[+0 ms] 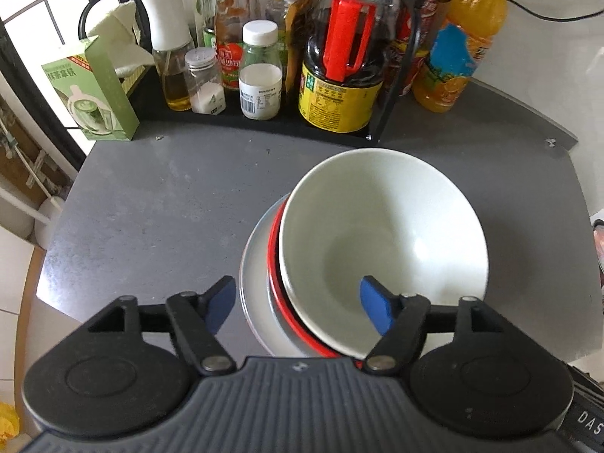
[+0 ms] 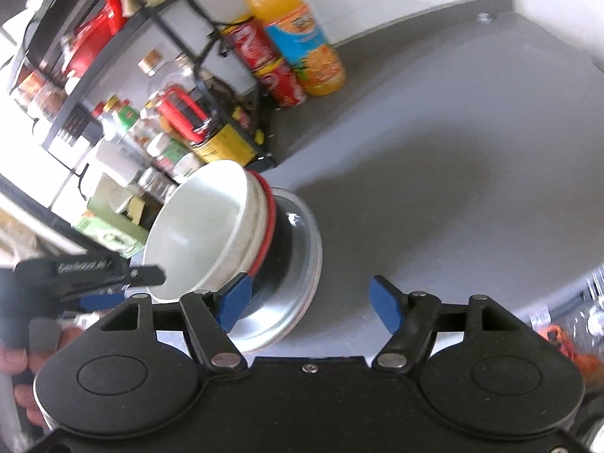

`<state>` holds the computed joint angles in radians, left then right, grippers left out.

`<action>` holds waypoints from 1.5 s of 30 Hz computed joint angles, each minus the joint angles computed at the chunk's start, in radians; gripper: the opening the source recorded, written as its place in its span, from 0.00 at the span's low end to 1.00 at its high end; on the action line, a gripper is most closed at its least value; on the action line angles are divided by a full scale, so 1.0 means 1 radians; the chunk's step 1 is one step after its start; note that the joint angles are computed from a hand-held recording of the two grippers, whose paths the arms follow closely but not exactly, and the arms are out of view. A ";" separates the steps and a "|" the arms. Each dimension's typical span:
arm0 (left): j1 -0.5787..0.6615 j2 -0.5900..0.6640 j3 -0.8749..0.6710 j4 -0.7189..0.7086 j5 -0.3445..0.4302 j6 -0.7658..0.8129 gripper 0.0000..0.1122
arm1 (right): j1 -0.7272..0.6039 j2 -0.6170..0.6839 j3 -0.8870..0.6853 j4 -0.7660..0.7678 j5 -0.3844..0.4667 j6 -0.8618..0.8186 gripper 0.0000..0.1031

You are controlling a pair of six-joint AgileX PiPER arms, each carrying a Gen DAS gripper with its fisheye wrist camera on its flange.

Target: Organize plates and bowls

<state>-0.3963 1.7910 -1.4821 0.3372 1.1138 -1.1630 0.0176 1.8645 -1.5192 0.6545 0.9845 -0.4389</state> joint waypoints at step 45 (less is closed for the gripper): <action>-0.030 -0.424 0.339 -0.030 -0.109 0.346 0.85 | 0.488 -0.593 0.389 -0.861 -0.207 1.112 1.00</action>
<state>-0.4262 1.3669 -1.1428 0.3071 1.0045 -0.8173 0.5056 1.2714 -1.1297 -0.2068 0.7770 0.6734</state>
